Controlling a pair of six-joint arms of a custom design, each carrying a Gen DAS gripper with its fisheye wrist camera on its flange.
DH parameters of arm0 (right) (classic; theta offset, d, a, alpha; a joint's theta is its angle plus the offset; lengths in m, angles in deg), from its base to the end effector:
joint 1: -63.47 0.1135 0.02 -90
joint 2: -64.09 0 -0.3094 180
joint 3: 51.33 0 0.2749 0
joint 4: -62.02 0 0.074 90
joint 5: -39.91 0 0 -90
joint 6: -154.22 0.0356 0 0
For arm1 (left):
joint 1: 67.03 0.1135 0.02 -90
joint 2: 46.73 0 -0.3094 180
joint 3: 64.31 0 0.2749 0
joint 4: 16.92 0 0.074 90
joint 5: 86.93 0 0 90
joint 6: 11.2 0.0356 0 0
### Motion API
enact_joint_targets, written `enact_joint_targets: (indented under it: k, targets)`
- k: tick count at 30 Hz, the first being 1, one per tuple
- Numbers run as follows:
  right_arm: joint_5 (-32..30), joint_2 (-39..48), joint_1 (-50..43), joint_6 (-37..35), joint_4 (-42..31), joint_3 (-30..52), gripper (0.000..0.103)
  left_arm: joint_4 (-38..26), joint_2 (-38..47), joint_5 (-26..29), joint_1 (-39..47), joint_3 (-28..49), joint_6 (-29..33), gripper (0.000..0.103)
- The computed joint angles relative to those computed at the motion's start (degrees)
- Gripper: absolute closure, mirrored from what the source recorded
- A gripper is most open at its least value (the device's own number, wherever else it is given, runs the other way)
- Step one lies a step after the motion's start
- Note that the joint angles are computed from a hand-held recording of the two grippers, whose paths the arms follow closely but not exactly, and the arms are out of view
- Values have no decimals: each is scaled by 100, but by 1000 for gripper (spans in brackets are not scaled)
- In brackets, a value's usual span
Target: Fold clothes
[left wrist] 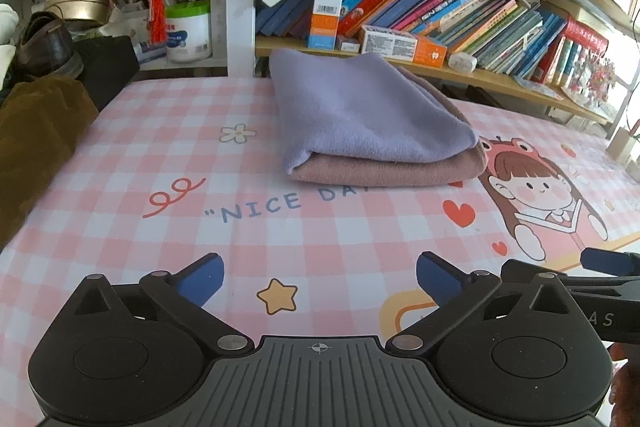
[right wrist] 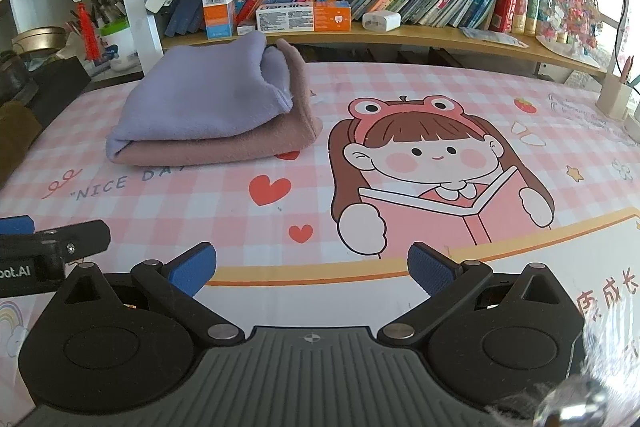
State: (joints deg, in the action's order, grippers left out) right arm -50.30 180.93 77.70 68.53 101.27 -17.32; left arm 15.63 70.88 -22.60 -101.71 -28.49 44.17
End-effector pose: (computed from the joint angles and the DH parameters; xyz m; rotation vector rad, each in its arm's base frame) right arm 0.2650 0.0673 0.0413 -0.2039 2.3284 0.1657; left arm 0.2324 -0.1420 0.0352 -0.1949 2.3147 -0.0552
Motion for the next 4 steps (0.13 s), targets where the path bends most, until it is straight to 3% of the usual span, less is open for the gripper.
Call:
enact_joint_targets:
  k: [4]
  targets:
    - [-16, 30, -29, 42, -54, 32, 0, -22, 4, 5, -12, 22, 18, 0]
